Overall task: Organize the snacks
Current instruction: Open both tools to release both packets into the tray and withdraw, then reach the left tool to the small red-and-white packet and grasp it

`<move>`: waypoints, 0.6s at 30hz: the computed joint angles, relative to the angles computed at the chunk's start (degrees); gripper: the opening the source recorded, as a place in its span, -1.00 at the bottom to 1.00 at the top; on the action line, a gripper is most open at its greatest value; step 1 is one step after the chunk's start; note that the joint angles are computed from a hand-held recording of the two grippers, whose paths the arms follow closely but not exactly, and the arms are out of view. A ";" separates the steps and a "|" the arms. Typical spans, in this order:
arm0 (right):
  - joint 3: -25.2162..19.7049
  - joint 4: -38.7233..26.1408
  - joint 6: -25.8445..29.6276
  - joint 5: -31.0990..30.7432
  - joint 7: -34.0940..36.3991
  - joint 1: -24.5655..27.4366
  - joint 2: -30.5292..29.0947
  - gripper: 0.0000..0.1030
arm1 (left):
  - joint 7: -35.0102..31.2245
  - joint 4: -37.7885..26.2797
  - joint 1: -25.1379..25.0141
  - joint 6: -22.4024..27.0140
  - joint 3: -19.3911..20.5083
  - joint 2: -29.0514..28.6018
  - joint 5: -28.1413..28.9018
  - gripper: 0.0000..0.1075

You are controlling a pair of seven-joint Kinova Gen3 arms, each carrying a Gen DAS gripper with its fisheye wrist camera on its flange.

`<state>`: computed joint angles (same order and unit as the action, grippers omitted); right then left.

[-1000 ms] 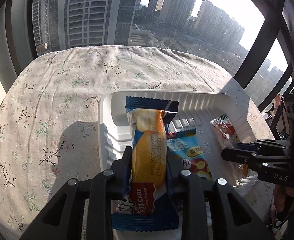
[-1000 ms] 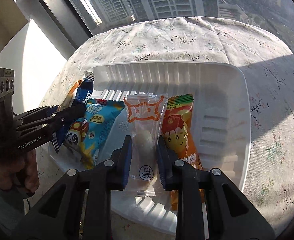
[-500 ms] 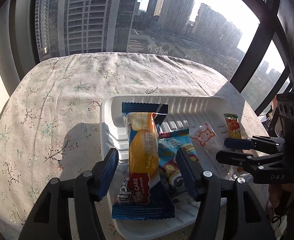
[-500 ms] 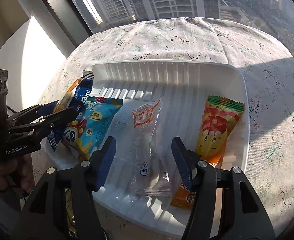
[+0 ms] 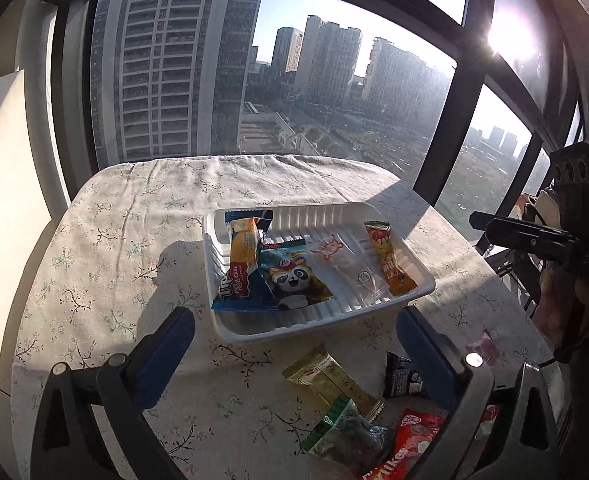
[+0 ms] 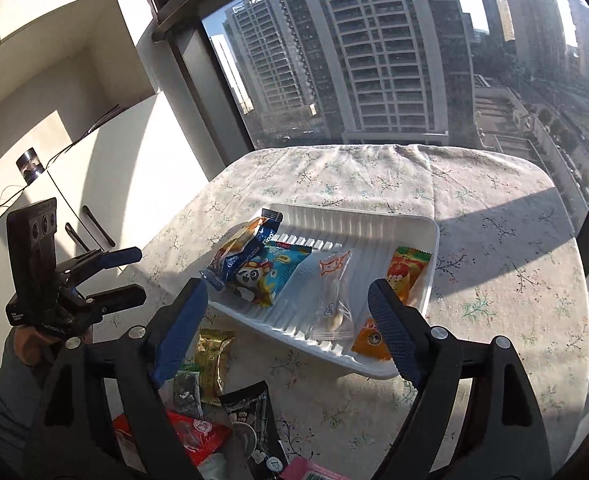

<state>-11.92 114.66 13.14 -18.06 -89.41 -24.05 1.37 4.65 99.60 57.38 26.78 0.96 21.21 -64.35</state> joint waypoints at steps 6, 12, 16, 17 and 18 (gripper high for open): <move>-15.09 11.99 -3.58 0.16 -4.66 10.56 -12.53 0.64 | 12.70 6.35 -0.11 6.53 10.50 -2.24 -8.62 0.91; -30.24 24.66 -11.24 -2.72 -18.64 15.62 -27.15 0.65 | 26.68 10.17 14.85 9.06 1.37 -2.38 -9.55 0.91; -40.86 28.29 -11.76 -6.54 -27.96 17.96 -34.60 0.64 | 36.00 11.34 16.33 13.10 4.66 -0.16 -12.93 0.91; -43.51 28.39 -11.03 -6.44 -30.29 18.39 -35.78 0.64 | 37.96 11.38 15.29 15.29 7.32 0.74 -13.87 0.91; -46.17 28.18 -10.15 -5.97 -32.62 19.47 -37.15 0.64 | 39.16 11.38 14.09 16.91 9.77 1.41 -14.29 0.91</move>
